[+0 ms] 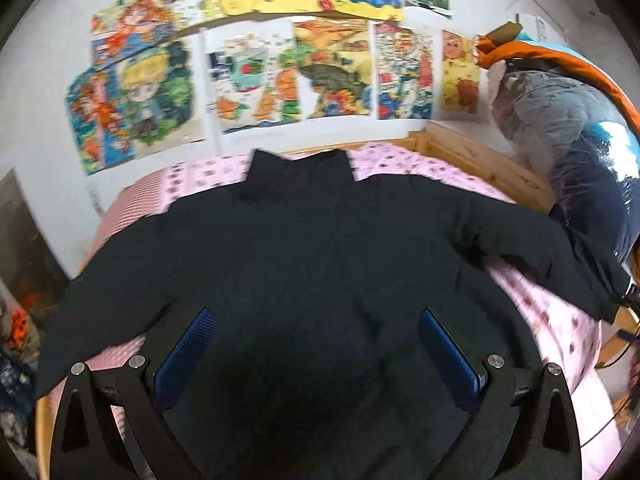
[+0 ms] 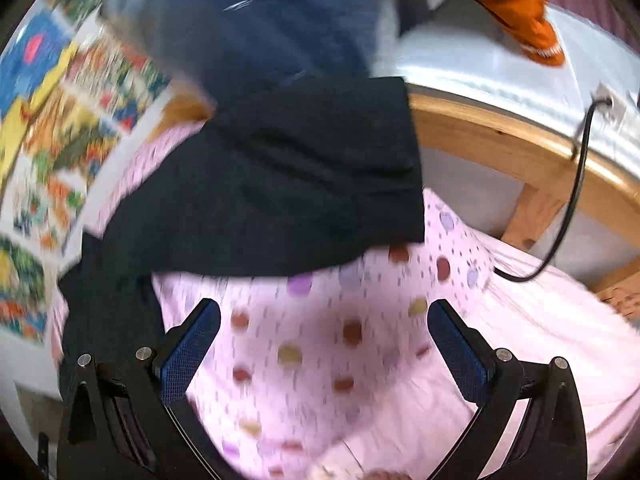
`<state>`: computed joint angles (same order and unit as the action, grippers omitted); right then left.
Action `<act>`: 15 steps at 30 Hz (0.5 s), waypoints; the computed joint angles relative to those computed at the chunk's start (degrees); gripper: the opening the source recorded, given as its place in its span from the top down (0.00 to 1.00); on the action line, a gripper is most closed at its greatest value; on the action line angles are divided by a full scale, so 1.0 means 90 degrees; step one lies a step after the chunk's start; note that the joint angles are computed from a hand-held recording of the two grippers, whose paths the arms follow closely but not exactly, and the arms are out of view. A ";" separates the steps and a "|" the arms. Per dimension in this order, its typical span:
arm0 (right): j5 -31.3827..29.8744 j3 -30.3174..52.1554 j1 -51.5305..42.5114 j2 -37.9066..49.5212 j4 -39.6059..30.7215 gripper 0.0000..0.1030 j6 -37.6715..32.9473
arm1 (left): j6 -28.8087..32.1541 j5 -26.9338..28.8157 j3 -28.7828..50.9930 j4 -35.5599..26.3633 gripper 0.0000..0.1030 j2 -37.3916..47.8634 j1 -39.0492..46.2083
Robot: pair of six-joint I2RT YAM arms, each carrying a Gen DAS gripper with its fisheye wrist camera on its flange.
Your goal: Fold large clothes
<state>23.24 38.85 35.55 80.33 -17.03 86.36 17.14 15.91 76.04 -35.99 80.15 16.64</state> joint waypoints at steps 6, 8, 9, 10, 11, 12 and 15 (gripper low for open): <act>-0.0174 -0.0203 -0.0630 0.0787 0.1413 0.01 0.0662 | -0.0466 -0.0522 0.0541 0.0415 0.00 0.0980 -0.1143; -0.0051 -0.0021 -0.0776 0.1158 0.1781 0.01 0.0496 | -0.0533 -0.0805 0.0722 0.0526 0.00 0.1316 -0.1424; -0.0004 0.0164 -0.0856 0.1412 0.1873 0.01 0.0311 | -0.0540 -0.0998 0.0811 0.0610 0.00 0.1510 -0.1583; 0.0002 0.0294 -0.0904 0.1616 0.1990 0.03 0.0244 | -0.0533 -0.1177 0.0855 0.0712 0.00 0.1654 -0.1705; -0.0078 0.0376 -0.0999 0.1818 0.2256 0.05 0.0237 | -0.0542 -0.1386 0.0894 0.0834 0.00 0.1804 -0.1842; -0.0167 0.0481 -0.1031 0.1916 0.2347 0.12 0.0306 | -0.0576 -0.1586 0.0956 0.0949 0.00 0.1986 -0.1992; 0.0032 0.0759 -0.0984 0.2247 0.2436 0.32 0.0678 | -0.0759 -0.1885 0.1230 0.1034 0.00 0.2475 -0.2284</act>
<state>23.53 45.68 26.69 100.56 4.90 92.47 10.32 -1.06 87.11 -26.68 102.43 -3.92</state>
